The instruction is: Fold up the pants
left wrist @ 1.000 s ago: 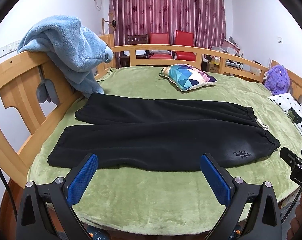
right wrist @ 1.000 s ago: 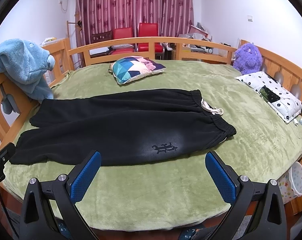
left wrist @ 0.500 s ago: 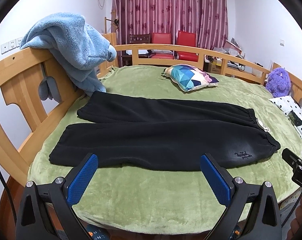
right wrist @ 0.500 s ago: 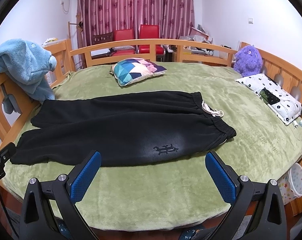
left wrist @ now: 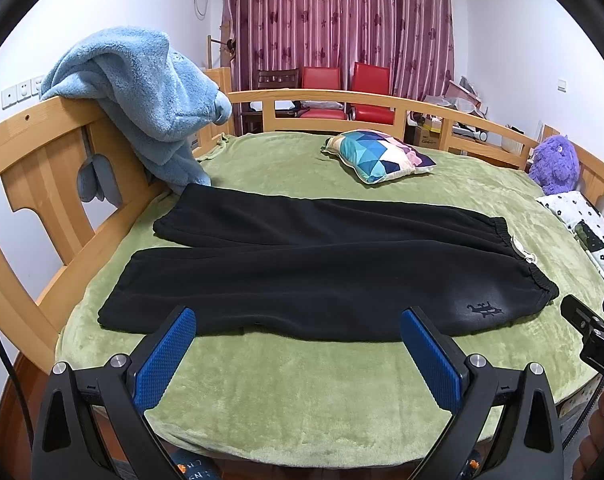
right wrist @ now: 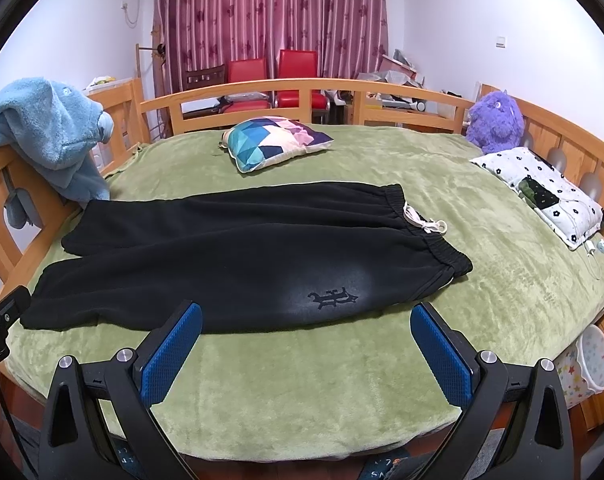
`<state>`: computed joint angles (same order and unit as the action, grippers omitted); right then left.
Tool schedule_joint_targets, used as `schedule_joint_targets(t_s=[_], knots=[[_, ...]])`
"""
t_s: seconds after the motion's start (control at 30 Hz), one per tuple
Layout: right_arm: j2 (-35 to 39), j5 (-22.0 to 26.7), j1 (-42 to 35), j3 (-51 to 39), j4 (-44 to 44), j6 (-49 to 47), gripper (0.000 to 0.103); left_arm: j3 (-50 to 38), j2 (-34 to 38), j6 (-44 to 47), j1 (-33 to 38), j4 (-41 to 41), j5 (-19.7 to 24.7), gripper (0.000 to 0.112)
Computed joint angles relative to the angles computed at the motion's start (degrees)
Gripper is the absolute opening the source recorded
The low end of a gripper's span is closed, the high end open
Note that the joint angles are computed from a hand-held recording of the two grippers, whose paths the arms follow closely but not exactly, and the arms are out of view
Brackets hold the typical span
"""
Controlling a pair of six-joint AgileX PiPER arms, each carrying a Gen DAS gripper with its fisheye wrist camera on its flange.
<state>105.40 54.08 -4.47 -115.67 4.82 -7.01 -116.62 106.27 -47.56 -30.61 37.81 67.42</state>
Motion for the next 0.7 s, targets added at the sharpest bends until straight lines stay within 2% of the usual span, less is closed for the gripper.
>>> schedule_joint_targets(t_s=[0.7], knots=[[-0.1, 0.7, 1.0, -0.1, -1.1, 0.3, 0.102, 0.6, -0.8, 0.3, 0.3, -0.2, -0.4, 0.103]])
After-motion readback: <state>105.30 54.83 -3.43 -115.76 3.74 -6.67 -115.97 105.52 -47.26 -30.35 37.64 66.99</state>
